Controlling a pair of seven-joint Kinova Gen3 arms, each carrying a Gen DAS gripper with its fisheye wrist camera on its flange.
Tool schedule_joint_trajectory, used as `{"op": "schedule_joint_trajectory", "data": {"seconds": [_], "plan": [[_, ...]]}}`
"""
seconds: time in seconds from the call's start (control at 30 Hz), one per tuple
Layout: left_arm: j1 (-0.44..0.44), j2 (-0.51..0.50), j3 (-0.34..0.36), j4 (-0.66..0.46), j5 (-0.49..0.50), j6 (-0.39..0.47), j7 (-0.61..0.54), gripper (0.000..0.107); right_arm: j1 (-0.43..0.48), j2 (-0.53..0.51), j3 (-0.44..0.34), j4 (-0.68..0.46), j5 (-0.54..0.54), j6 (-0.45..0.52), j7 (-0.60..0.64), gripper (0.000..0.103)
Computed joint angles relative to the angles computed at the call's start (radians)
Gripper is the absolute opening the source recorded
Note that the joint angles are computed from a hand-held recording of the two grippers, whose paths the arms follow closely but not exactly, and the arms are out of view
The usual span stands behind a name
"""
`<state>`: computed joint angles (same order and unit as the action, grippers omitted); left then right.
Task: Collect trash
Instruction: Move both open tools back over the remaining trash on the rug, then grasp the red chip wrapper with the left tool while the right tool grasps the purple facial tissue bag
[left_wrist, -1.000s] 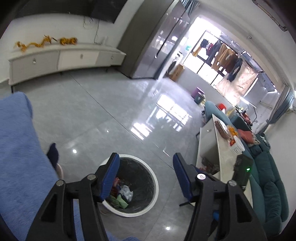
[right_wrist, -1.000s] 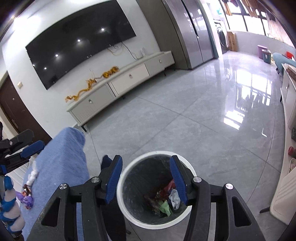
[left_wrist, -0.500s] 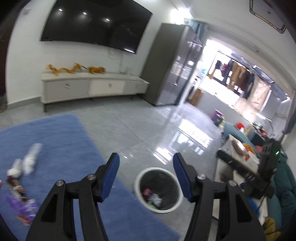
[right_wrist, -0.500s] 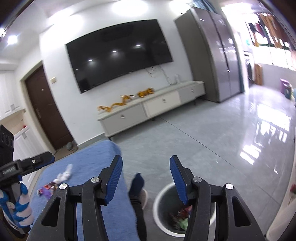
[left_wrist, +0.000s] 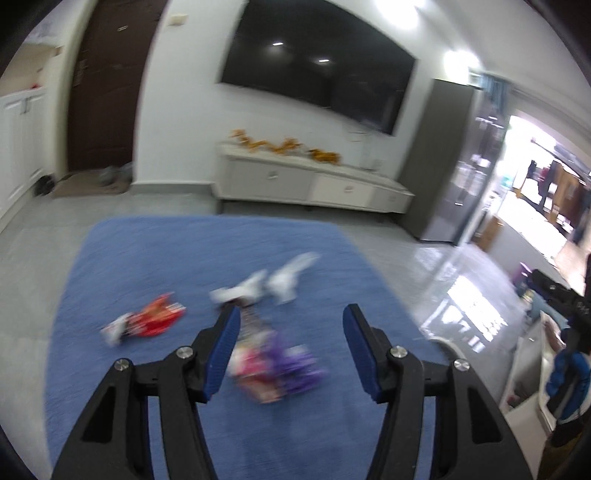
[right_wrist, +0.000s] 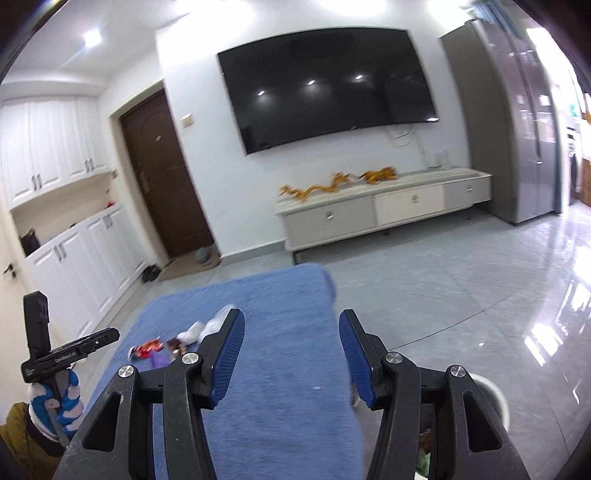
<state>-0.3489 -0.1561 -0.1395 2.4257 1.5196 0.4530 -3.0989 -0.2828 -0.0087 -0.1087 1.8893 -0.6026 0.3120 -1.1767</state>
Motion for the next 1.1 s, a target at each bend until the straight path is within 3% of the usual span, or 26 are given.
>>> {"op": "schedule_joint_trajectory", "data": {"seconds": [0.1,0.2,0.53,0.7,1.0,1.1], "plan": [[-0.081,0.056,-0.086,0.028,0.012,0.062,-0.077,0.055,-0.016,0.06,-0.024,-0.045,0.041,0.018,-0.03,0.051],[-0.139,0.1,-0.116,0.051,0.022,0.095,-0.131,0.055,-0.003,0.1,-0.06,-0.066,0.032,0.036,-0.005,0.051],[-0.224,0.209,-0.141,0.056,0.128,0.096,-0.27,0.056,0.037,0.258,-0.167,-0.159,0.041,0.108,0.022,0.051],[-0.236,0.258,-0.147,-0.004,0.11,0.123,-0.298,0.056,0.041,0.336,-0.202,-0.206,0.041,0.167,0.051,0.051],[-0.186,0.4,-0.102,-0.147,0.05,0.065,-0.268,0.056,0.02,0.493,-0.256,-0.324,0.031,0.283,0.086,0.051],[-0.183,0.437,-0.086,-0.181,0.021,0.054,-0.263,0.056,0.015,0.535,-0.272,-0.36,0.017,0.321,0.112,0.055]]}}
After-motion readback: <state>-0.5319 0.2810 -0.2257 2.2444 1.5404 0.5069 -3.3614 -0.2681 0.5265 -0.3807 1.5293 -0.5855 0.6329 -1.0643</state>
